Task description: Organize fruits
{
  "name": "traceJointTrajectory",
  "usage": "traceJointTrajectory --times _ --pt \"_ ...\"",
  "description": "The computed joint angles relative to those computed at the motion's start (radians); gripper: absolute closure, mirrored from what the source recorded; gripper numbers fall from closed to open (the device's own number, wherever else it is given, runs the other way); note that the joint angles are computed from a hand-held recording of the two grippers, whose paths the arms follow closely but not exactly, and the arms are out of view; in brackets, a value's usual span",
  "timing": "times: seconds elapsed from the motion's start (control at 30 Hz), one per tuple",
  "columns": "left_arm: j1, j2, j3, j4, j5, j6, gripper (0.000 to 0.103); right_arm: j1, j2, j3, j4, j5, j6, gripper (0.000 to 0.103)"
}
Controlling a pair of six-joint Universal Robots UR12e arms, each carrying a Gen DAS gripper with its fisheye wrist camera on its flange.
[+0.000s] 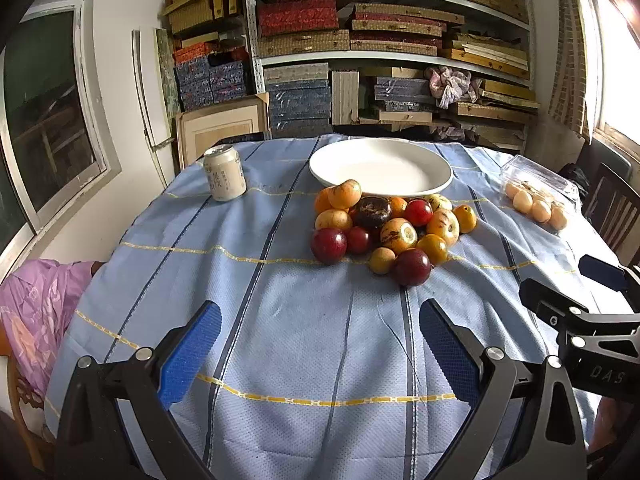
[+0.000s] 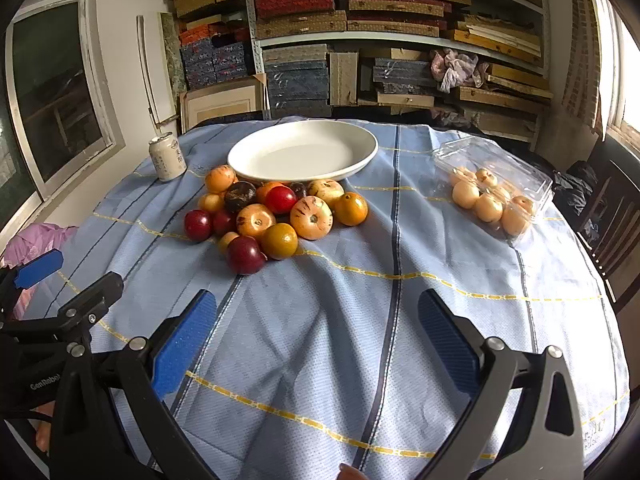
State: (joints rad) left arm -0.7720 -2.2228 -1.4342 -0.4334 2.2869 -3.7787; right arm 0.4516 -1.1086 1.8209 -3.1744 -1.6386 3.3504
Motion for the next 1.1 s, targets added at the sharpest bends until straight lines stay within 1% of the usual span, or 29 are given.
traceJointTrajectory --times 0.27,0.57,1.1 --pt "0.007 0.0 0.0 -0.008 -0.015 -0.007 0.003 -0.011 0.007 -0.006 0.008 0.014 0.002 0.004" --pt "0.015 -0.002 0.006 -0.025 -0.031 -0.012 0.003 -0.01 0.013 -0.014 0.019 0.014 0.005 0.004" --pt "0.016 -0.004 0.008 -0.03 -0.036 -0.015 0.003 -0.01 0.016 -0.017 0.02 0.014 0.007 0.004"
